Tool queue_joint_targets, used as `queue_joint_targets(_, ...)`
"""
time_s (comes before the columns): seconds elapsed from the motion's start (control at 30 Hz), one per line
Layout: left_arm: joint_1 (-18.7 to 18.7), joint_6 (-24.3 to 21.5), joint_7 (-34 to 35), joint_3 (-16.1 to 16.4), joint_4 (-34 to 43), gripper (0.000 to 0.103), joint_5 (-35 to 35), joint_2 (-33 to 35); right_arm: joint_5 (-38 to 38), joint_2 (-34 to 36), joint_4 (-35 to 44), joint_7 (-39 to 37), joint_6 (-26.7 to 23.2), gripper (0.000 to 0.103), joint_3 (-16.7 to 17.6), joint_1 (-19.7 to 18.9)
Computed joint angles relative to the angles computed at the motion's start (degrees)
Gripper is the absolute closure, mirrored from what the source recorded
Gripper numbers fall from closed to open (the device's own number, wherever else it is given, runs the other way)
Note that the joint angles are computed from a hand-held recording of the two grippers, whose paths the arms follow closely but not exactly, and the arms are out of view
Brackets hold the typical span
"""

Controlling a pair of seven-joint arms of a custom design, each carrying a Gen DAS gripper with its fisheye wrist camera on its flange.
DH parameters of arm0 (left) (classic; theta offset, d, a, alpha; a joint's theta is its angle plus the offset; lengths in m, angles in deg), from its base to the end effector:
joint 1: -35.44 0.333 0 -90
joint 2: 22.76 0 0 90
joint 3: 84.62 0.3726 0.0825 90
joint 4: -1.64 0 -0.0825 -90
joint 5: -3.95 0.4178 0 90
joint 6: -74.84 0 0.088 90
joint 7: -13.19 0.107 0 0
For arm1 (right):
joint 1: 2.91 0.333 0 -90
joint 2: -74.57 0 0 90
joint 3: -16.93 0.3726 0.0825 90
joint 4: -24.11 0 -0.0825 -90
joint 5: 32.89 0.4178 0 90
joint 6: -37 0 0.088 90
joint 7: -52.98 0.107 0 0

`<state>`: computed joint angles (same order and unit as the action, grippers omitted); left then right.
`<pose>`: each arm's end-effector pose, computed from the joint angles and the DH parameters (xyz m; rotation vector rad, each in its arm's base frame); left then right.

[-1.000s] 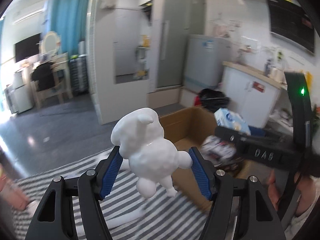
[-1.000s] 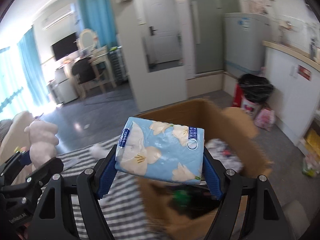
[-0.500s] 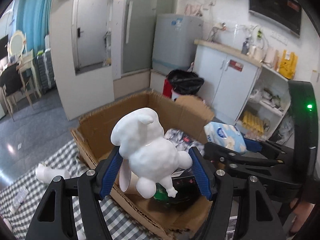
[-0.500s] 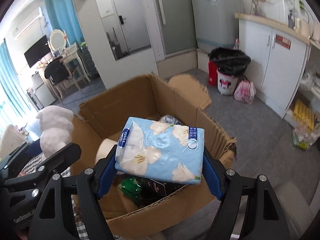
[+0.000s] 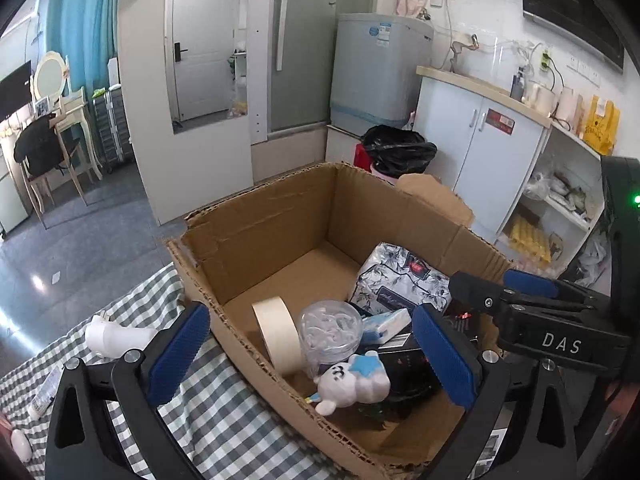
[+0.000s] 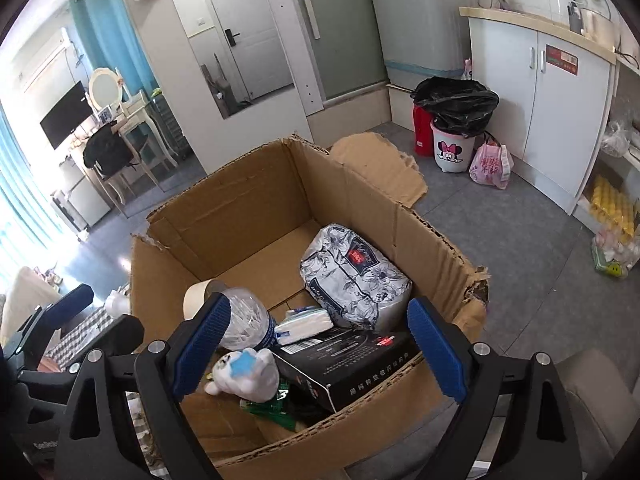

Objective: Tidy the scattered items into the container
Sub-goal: 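Withdraw both tools from the box back over the table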

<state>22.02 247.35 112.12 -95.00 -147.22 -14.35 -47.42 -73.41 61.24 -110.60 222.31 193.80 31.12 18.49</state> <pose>0.4169 -0.1669 0.5293 -1.5146 2.0331 -0.9724 0.4077 0.3315 0.5180 -1.5627 1.8703 -0.4908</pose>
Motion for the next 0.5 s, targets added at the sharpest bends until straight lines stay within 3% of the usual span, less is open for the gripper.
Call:
queue_joint_targets(0.1,1.04,-0.64,-0.29,0.13,-0.96,0.0,0.26,-2.16,-0.57,-0.22,0.22,0.63,0.5,0.012,0.33,0.03)
queue_joint_targets(0.23,7.25,-2.08,-3.31,-2.52,-3.55,0.0,3.84,-7.54,-2.94,-0.36,1.23,2.19,2.19,0.012,1.79,0.19)
queue_joint_targets(0.5,19.78,-7.33,-8.51,-1.6,-9.75,0.0,8.97,-21.8,-6.31,6.17,9.02,-0.11,3.26,0.012,3.71,4.97)
